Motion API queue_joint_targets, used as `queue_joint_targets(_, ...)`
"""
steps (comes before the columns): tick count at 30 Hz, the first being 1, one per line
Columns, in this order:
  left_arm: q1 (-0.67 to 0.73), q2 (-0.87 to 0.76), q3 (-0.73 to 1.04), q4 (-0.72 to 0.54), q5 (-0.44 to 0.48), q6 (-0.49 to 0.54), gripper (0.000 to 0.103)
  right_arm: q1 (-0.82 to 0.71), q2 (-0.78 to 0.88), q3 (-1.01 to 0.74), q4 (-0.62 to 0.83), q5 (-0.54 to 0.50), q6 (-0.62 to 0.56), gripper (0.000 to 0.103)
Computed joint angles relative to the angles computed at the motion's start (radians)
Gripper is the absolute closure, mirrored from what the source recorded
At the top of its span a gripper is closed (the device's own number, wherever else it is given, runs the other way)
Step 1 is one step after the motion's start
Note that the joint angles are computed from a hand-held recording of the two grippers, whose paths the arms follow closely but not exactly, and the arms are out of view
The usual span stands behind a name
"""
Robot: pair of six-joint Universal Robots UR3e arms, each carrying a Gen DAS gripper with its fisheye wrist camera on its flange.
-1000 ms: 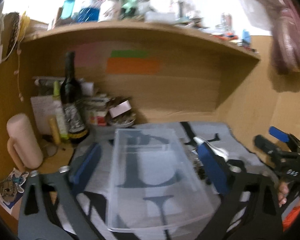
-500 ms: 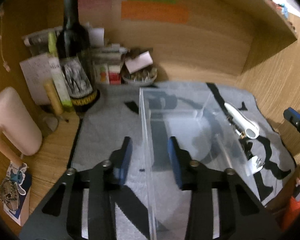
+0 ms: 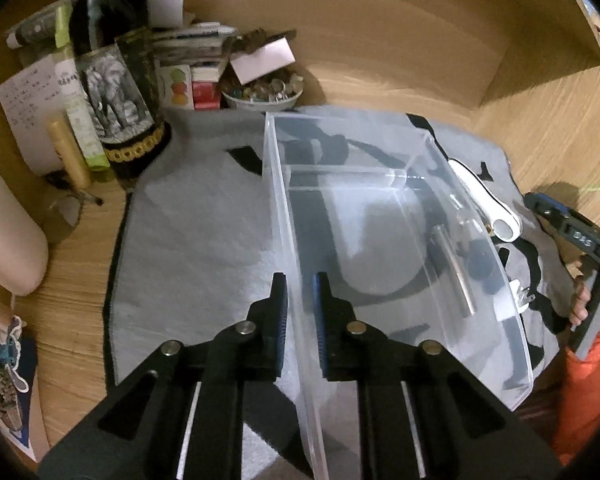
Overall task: Organize rigid objects
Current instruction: 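Grasp the clear box wall with the left tool while the right tool reaches toward the white device, then close the right tool on the white handheld device and lift it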
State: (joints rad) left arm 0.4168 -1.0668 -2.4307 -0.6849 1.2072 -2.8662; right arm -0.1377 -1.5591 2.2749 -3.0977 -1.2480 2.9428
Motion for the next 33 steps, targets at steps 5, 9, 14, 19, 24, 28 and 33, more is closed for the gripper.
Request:
queue_joint_targets(5,0.017,-0.004,-0.005,-0.015,-0.022,0.005,0.094,0.045,0.106,-0.097,0.086,-0.061,-0.003,0.053)
queue_joint_targets(9,0.017,0.003,-0.013,-0.007,-0.024,-0.004,0.094,0.053,0.163,-0.147,0.133,-0.083,0.001,0.054)
queue_joint_targets(14,0.019,0.002,-0.016,-0.001,-0.031,-0.008,0.094,0.055,0.206,-0.187,0.173,-0.085,-0.010,0.064)
queue_joint_targets(19,0.020,0.001,-0.022,0.015,-0.032,-0.014,0.094,0.067,0.223,-0.188,0.141,-0.104,-0.005,0.064)
queue_joint_targets(24,0.017,0.003,-0.024,0.016,-0.028,-0.012,0.094,0.067,0.180,-0.136,0.085,-0.100,-0.008,0.066)
queue_joint_targets(28,0.019,0.007,-0.023,0.012,-0.029,-0.013,0.094,0.073,0.110,-0.090,0.040,-0.104,-0.009,0.067)
queue_joint_targets(33,0.016,0.006,-0.021,0.014,-0.029,-0.018,0.094,0.081,0.025,-0.052,0.000,-0.102,0.002,0.069)
